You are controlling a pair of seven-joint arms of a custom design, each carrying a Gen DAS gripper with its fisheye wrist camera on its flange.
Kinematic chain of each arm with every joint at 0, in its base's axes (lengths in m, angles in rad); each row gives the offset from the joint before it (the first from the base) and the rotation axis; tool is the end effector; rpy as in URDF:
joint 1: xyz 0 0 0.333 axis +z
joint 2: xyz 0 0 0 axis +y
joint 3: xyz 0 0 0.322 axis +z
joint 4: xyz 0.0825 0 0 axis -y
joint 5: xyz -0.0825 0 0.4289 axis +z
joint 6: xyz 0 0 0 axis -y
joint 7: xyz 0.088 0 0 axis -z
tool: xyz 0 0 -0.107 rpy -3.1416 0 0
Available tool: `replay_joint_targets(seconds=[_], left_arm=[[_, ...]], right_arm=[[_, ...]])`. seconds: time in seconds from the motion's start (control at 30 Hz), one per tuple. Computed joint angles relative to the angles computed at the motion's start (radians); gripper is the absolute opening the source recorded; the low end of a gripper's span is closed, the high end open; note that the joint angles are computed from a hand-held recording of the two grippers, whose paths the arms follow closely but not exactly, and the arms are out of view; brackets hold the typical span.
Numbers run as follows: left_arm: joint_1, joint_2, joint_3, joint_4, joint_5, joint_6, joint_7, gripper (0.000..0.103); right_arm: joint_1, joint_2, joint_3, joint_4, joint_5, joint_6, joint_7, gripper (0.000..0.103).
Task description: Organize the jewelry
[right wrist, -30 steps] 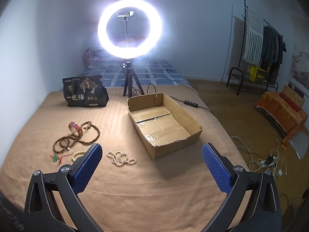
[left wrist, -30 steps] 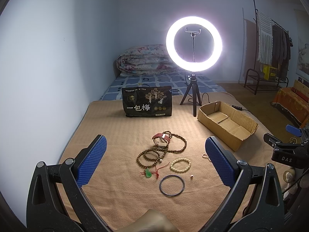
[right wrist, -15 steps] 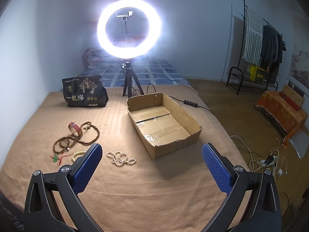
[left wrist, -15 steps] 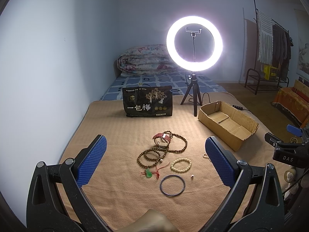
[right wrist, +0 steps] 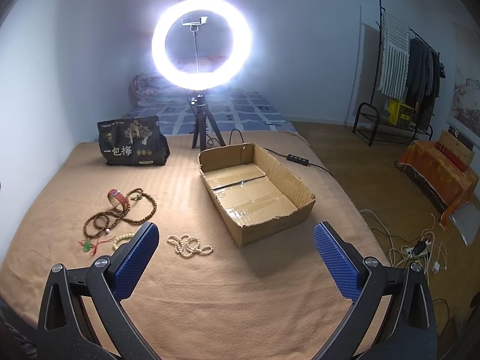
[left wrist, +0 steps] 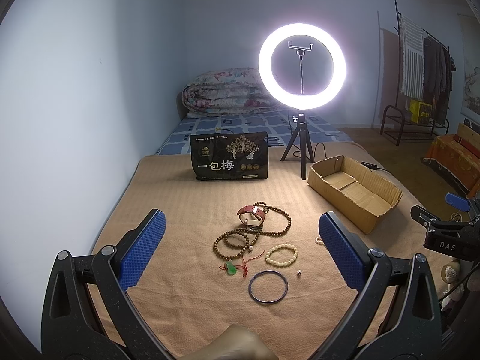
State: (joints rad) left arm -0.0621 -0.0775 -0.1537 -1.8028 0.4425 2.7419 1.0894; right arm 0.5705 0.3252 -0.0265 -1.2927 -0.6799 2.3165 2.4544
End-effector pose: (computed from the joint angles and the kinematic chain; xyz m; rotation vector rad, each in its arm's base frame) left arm 0.6118 -0.1554 0.6899 -1.5271 1.6137 -0.9113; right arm 0.6457 0.3811 0.6530 -1.6395 1.7170 -0.8853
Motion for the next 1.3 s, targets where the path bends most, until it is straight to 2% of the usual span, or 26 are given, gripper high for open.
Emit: replay_joint_targets(seconds=[0.23, 0.6, 0.87, 1.1, 1.23, 1.3], left_arm=[[0.005, 0.01, 0.007, 0.006, -0.013, 0.002, 0.016, 0.103], [0.014, 0.036, 0.017, 0.03, -0.032, -0.028, 0.044, 0.103], [0.032, 0.12, 0.034, 0.143, -0.213, -0.117, 0.168, 0.103], [0.061, 0.217, 0.032, 0.269, -0.347, -0.236, 0.258, 0.086], [0.077, 0.279, 0.024, 0.341, -0.403, -0.318, 0.294, 0.082], [0.083, 0.308, 0.019, 0.375, -0.428, -0.36, 0.309, 0.074]], right_arm=[[-0.001, 0.0, 0.001, 0.0, 0.002, 0.002, -0.001, 0.102], [0.011, 0.059, -0.008, 0.084, 0.045, -0.007, -0.044, 0.102], [0.0, 0.135, -0.01, 0.183, 0.169, 0.003, -0.14, 0.102], [0.007, 0.213, -0.028, 0.288, 0.237, -0.033, -0.242, 0.102], [0.003, 0.257, -0.035, 0.353, 0.287, -0.053, -0.271, 0.102], [0.0, 0.278, -0.038, 0.383, 0.309, -0.062, -0.29, 0.102]])
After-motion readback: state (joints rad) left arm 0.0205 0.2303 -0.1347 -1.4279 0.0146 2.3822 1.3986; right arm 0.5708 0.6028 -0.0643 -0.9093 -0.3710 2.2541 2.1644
